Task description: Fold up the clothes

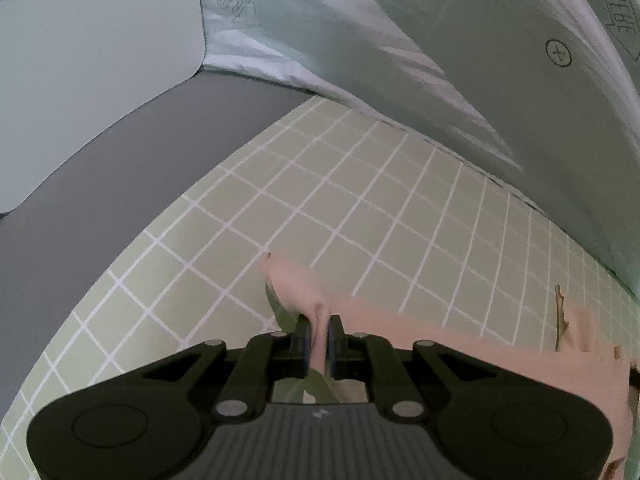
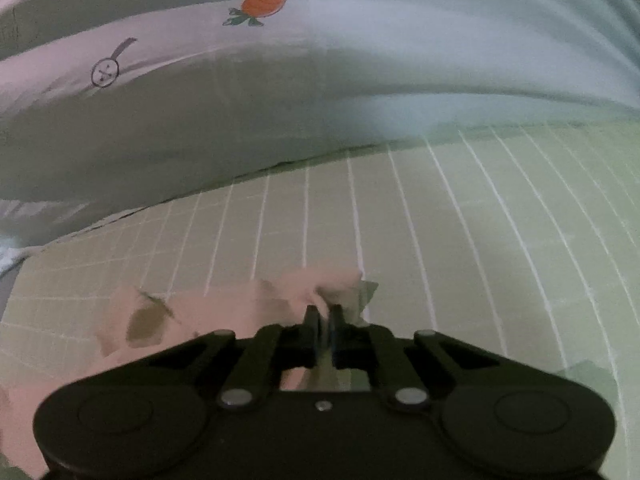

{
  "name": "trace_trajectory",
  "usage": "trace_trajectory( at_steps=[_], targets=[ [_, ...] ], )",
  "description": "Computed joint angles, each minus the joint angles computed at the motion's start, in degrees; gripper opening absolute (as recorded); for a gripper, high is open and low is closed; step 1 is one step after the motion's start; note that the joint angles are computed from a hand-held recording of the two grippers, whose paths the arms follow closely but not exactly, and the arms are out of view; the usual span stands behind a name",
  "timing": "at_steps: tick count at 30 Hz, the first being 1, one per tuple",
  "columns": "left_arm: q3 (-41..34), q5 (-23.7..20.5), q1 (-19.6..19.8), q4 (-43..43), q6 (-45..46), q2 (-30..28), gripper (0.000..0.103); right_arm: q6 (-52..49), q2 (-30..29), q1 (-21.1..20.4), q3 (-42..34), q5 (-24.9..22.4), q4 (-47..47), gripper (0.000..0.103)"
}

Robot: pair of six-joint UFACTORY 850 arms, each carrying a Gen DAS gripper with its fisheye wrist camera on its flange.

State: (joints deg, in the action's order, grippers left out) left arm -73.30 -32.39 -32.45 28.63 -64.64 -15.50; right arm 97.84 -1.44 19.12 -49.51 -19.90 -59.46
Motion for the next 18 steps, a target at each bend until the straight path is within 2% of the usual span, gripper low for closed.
trace_trajectory(
  at_steps=[2,3,5,7,8,9,10,11,13,18],
  targets=[
    [0.1,-0.9,-0.4,-0.4,0.3,0.3,0.015,-4.1,-0.2,0.0,-0.9,-1.4,2.4,0.008],
    [0.1,-1.2,-0.7,-0.1,0.2,0.6,0.016,-6.3,0.0,0.2,-1.3,-2.6,3.8,0.015],
    [1.0,-1.5,-1.6,1.7,-1.1,2.0,0.021,-4.5,1.2,1.8,-1.2,-6.1,1.3,0.059],
    [2.2,-1.5,-2.8,3.6,-2.8,3.9,0.039,1.1,4.2,4.7,0.6,-10.5,-3.8,0.073],
    [2.7,-1.4,-3.4,4.3,-3.5,4.9,0.045,2.5,6.0,6.5,1.7,-12.5,-4.7,0.081],
    [3.5,-1.0,-4.0,4.9,-4.3,6.0,0.059,3.5,7.8,8.5,2.7,-14.5,-5.2,0.087],
    [4.4,-0.6,-4.8,5.8,-5.2,7.2,0.071,3.9,9.4,10.7,3.7,-16.5,-4.9,0.101],
    [5.3,-0.3,-5.6,6.7,-6.1,8.4,0.077,4.1,10.9,13.2,4.7,-18.5,-4.4,0.103],
    [6.8,-0.1,-7.5,8.1,-7.0,10.7,0.096,4.5,13.6,18.7,6.4,-22.6,-2.7,0.103],
    [9.9,-0.5,-13.2,10.6,-6.2,15.2,0.102,8.2,16.2,32.4,8.3,-30.5,1.0,0.103]
  ],
)
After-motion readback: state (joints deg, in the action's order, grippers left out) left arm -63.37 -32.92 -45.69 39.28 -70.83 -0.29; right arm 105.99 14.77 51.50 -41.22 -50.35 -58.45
